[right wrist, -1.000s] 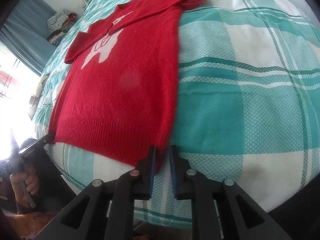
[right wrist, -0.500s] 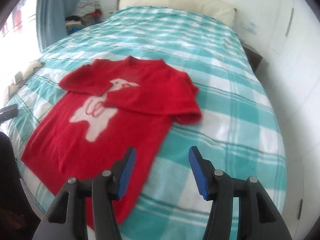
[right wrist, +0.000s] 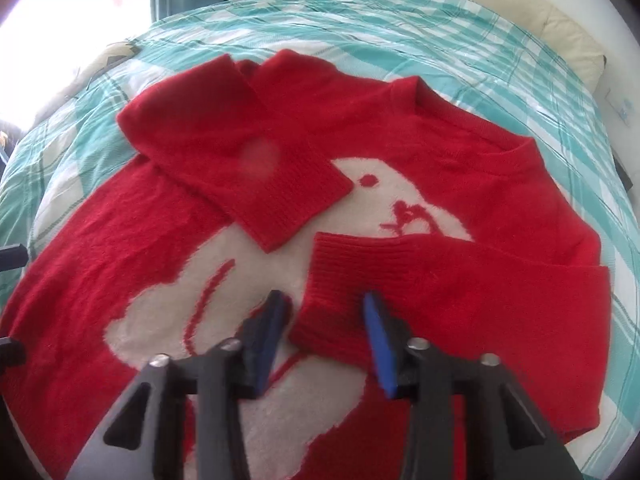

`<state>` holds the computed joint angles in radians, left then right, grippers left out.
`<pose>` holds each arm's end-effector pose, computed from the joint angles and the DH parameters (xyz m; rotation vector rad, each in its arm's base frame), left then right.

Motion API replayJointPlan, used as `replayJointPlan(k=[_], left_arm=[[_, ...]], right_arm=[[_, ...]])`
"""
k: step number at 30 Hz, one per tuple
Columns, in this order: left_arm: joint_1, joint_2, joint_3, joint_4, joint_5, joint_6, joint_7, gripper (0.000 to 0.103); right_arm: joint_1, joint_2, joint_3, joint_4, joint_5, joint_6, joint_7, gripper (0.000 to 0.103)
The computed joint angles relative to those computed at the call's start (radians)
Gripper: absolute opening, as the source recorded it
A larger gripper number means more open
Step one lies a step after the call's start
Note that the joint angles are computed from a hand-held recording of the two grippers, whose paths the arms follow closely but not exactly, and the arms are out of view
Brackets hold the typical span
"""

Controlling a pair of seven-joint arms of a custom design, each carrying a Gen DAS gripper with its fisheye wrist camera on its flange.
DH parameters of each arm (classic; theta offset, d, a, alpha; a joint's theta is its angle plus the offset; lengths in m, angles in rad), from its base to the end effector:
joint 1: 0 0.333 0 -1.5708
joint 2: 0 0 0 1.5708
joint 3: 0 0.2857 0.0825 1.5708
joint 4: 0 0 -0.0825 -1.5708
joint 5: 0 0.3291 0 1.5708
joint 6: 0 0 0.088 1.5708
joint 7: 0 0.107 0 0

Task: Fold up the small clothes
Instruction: 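Grasp a sleeve cuff with the right gripper and pull it outward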

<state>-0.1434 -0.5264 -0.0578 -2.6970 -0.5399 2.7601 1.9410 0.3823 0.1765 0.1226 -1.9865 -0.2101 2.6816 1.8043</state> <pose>0.3718 -0.0546 0.4592 -1.8278 2.0810 -0.8748 0.5056 0.2831 0.4355 -2.2552 1.4509 -0.4382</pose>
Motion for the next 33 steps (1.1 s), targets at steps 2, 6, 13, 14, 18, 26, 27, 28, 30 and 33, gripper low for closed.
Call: replayJointPlan(k=[2, 6, 13, 14, 18, 26, 27, 28, 30, 33], left_arm=[[-0.001, 0.007, 0.005, 0.009, -0.003, -0.013, -0.002, 0.085], [-0.005, -0.007, 0.014, 0.003, -0.025, -0.016, 0.004, 0.085], [-0.004, -0.010, 0.032, 0.006, -0.057, -0.046, -0.006, 0.085], [-0.002, -0.004, 0.032, 0.009, -0.061, -0.055, -0.008, 0.085], [0.015, 0.013, 0.004, 0.012, -0.049, -0.056, -0.028, 0.085], [0.019, 0.006, -0.012, -0.005, -0.012, -0.039, -0.048, 0.085], [0.016, 0.006, -0.009, -0.005, -0.012, -0.040, -0.048, 0.085], [0.013, 0.008, -0.005, -0.003, -0.015, -0.043, -0.047, 0.085], [0.007, 0.012, 0.000, 0.001, -0.021, -0.047, -0.044, 0.085], [0.008, 0.014, -0.008, 0.000, -0.014, -0.048, -0.045, 0.085]], right_arm=[[-0.025, -0.078, -0.019, -0.078, 0.029, 0.065, 0.050, 0.008], [-0.108, -0.309, -0.079, -0.279, 0.014, 0.183, 0.190, 0.008], [-0.396, -0.684, -0.150, -0.588, -0.075, 0.206, 0.465, 0.008], [-0.424, -0.716, -0.164, -0.627, -0.070, 0.207, 0.486, 0.008], [-0.486, -0.770, -0.216, -0.731, -0.052, 0.229, 0.501, 0.008], [-0.278, -0.741, -0.480, -0.772, 0.237, 0.294, 0.335, 0.016], [-0.253, -0.741, -0.503, -0.777, 0.272, 0.303, 0.318, 0.020], [-0.238, -0.742, -0.522, -0.784, 0.298, 0.315, 0.301, 0.022], [-0.220, -0.746, -0.541, -0.794, 0.338, 0.332, 0.270, 0.025], [-0.208, -0.727, -0.550, -0.784, 0.382, 0.325, 0.233, 0.026]])
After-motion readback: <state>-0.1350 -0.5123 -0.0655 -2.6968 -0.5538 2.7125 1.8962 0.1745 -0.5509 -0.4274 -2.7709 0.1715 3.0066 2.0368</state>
